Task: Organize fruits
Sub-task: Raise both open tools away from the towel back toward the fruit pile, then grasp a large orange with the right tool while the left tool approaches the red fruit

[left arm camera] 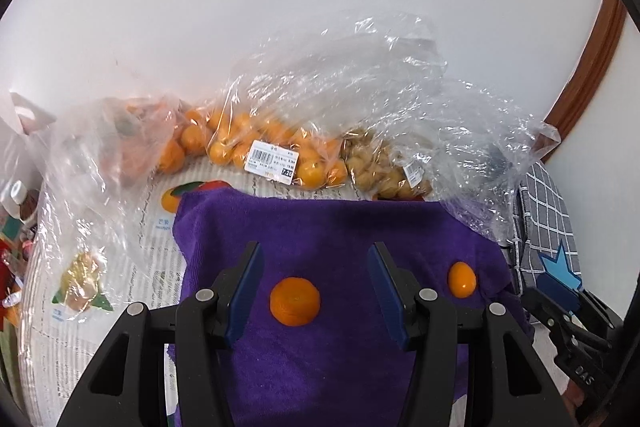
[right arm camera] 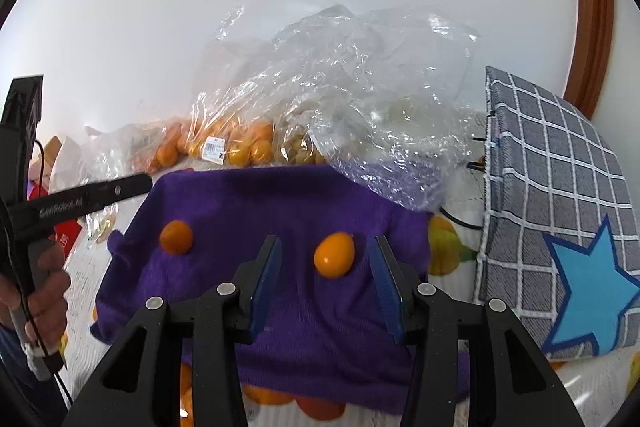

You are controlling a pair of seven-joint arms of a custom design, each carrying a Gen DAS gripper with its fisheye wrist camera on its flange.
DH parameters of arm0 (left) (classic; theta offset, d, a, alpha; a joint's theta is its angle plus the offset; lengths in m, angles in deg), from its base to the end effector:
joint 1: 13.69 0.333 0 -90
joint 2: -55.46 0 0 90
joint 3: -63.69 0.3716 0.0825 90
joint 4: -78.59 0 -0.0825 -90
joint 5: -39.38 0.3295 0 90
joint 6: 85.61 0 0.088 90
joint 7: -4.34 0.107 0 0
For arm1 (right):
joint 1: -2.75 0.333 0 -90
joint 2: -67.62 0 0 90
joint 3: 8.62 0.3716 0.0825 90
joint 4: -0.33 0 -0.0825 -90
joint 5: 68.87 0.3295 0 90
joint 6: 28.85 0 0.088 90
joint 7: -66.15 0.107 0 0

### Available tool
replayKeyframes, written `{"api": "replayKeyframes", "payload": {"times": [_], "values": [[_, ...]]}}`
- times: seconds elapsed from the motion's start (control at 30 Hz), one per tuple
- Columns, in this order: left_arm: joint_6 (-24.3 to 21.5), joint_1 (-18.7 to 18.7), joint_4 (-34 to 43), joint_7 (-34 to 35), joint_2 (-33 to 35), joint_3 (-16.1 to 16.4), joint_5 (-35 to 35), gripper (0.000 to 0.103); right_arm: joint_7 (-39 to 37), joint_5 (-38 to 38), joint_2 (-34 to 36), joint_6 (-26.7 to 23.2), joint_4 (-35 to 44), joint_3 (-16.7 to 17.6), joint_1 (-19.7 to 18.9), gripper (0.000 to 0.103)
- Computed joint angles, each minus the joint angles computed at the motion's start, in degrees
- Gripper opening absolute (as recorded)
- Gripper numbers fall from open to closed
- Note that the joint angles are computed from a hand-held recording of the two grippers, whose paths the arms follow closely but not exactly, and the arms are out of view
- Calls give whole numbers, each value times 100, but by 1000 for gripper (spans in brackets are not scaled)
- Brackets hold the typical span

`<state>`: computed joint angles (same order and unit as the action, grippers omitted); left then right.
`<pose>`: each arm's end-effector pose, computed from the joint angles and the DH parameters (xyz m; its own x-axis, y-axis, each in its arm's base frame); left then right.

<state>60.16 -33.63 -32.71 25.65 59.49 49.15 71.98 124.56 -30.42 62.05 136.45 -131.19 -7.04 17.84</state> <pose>0.4689 -0.3245 0.5834 0.1442 -0.9692 0.1995 -0.7759 -0.2359 -0.5851 0.4793 0.1064 0.5472 0.3101 -0.9329 -0.1830 -0.7426 -0.1175 -0.6594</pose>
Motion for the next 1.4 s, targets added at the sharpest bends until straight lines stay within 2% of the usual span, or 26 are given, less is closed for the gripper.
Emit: {"api": "replayKeyframes", "payload": {"times": [0.3,0.53,0.7,0.87,0.93,0.97,1.23,1.4], "values": [[-24,-53,66,-66,-274,-84,236,52,286,-282,-742,-75,-466,-85,-76,47],[-153,-164,-31,-283,-608,-280,345,52,412,-397,-1210,-511,-668,-217,-106,47],[-317,-223,-443,-152,-905,-382,10,52,796,-862,-1486,-438,-962,-6,-309,47],[77,-199,-1319,-226,-1430,-419,-356,52,771,-956,-1676,-388,-1265,-40,-119,47],[80,-212,-1620,-232,-1587,-457,-538,52,805,-1009,-1729,-436,-1407,3,-70,47],[194,-164,-1787,-260,-1657,-495,-396,52,807,-1005,-1748,-452,-1468,8,-23,47],[99,-221,-2652,-402,-2242,-596,-849,52,307,-352,-1911,-492,-2000,-173,729,47],[140,-262,-3037,-516,-2537,-607,-1072,52,-70,50,-1891,-456,-2191,-153,1013,47]]}}
